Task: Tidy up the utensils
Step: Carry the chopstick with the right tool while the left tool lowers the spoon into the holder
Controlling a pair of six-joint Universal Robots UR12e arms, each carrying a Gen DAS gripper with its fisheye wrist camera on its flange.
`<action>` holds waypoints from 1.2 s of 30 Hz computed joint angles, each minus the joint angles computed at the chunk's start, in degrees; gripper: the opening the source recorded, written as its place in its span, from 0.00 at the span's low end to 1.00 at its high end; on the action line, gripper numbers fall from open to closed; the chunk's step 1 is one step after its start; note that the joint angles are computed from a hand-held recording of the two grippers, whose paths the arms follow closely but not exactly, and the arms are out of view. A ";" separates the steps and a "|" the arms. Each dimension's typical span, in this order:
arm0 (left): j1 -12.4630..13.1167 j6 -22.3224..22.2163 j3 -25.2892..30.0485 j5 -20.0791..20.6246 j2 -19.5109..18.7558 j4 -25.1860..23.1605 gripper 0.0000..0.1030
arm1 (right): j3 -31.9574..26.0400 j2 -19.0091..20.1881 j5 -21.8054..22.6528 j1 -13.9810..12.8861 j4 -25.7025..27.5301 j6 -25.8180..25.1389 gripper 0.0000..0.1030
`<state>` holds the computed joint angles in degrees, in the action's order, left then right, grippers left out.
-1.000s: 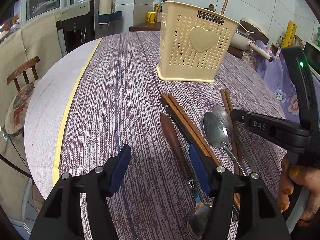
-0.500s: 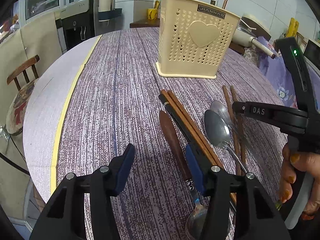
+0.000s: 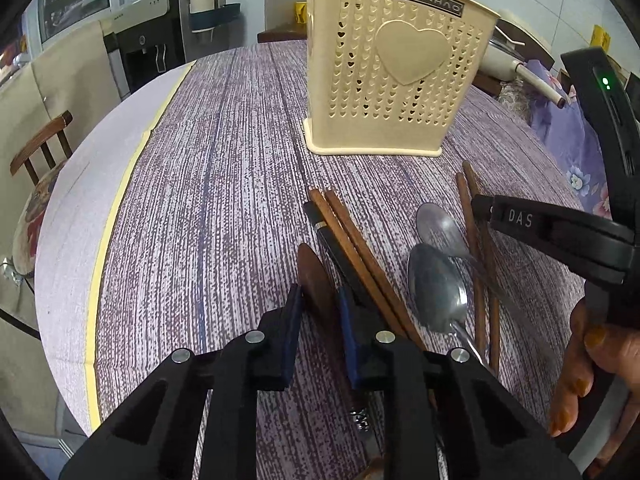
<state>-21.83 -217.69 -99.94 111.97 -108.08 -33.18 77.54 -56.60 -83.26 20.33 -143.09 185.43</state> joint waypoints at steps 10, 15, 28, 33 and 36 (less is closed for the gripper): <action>0.76 -1.93 -0.12 -1.62 -0.02 1.44 0.15 | -0.41 0.72 1.87 -1.04 -1.79 2.95 0.09; 1.02 -2.07 -0.44 -1.76 0.24 2.90 0.15 | -0.26 0.84 4.83 -2.12 -3.12 3.92 0.08; 1.07 -0.68 -0.67 -1.30 0.90 8.22 0.15 | 3.79 -1.40 1.30 -2.32 -17.61 0.95 0.08; 1.05 0.21 -0.68 -0.68 1.24 9.96 0.15 | 5.26 -2.55 -0.99 -2.48 -22.70 -1.44 0.08; 1.06 0.55 -0.66 -0.29 1.52 10.82 0.15 | 6.05 -3.29 -0.96 -2.68 -25.00 -2.42 0.08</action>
<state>-20.77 -217.14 -100.60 111.68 -106.56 -22.36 83.59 -59.89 -84.22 17.65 -168.09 183.01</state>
